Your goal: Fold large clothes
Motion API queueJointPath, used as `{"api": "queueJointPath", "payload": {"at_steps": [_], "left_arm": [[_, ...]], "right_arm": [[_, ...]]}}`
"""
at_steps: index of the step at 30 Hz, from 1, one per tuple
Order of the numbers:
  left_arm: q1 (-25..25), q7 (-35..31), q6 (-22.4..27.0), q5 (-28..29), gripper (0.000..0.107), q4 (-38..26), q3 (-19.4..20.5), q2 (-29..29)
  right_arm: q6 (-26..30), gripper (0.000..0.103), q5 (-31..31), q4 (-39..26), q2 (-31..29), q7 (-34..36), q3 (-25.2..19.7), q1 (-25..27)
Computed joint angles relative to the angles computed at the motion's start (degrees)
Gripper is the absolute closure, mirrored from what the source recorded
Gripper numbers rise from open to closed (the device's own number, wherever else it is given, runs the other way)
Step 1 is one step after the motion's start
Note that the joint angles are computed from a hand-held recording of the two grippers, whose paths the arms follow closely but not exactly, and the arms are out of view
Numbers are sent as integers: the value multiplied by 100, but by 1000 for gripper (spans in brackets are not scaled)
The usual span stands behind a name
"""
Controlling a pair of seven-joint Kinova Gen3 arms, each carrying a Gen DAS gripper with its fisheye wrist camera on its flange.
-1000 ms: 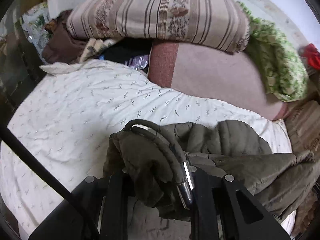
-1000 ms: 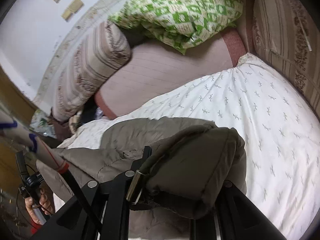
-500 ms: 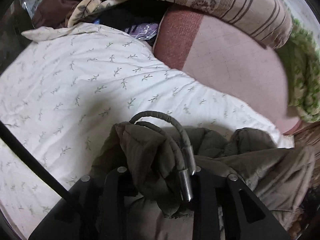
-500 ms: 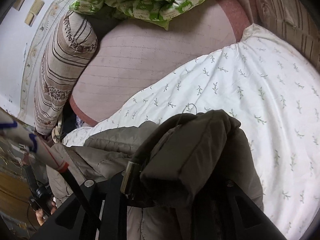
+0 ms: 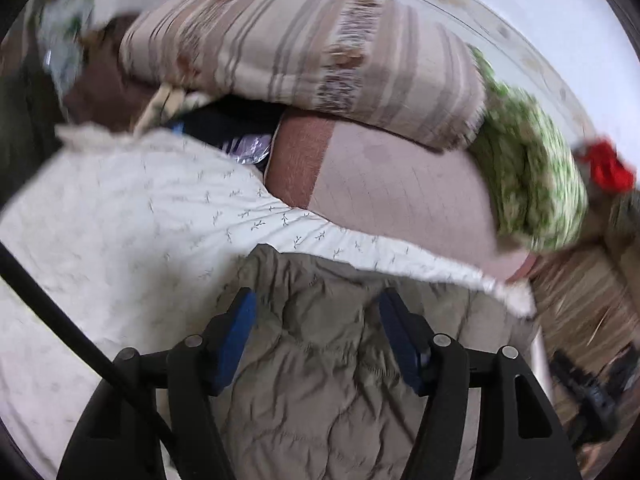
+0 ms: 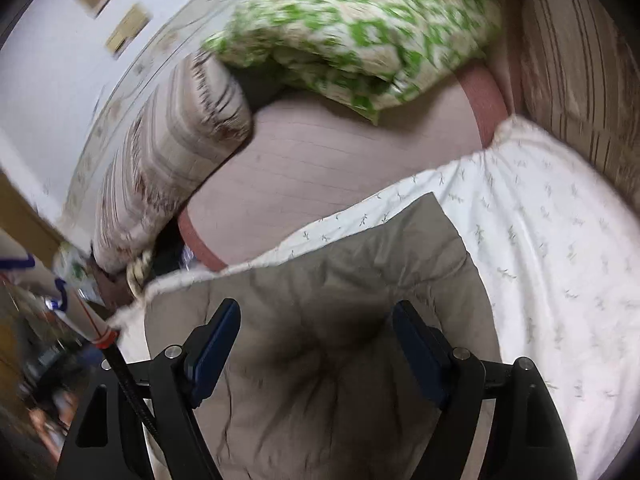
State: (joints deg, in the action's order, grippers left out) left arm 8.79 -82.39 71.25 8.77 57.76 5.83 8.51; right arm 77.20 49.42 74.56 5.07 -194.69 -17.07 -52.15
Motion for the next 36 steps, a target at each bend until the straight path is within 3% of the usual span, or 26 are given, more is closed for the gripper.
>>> {"api": "queueJointPath", "payload": {"at_steps": [5,8,11,13,16,22,26,31,34,36], "left_arm": [[474,-204,-206,-253,42,808,263,-259],[891,53,-302,-698,42,1053,390,-84],[1652,464,-579,-1397,42,1087,67,274],[1912,664,-497,-1793,42,802,-28,680],[1670,775,-410,-1840,39,362,195,1161],[2048,815,-329,-2255,29,-531,-150,1956],[1975,770,50,-2064,21,-1396,-245,2529],[1930,890,-194,-1896,17,-1216,-351,2512],[1793,761,-138,-1724,17,-1150,-248,2393],[1545,554,89,-1391,18,-1264,-91,2313]], "right_arm": [[701,20,87,-695,693,781,-19,-615],[942,20,22,-883,1065,1064,132,-899],[1105,20,-91,-945,1351,1364,371,-990],[1016,20,-200,-841,1412,1461,559,-925],[767,20,-254,-598,1373,1563,809,-823],[22,16,-555,-419,1392,1834,1088,-151],[-585,12,-950,-269,1341,1924,1183,355],[-1040,9,-1105,-29,1274,1830,1239,583],[-929,9,-987,-60,1315,1761,1156,552],[-556,9,-1140,-388,1448,1980,1414,319]]}}
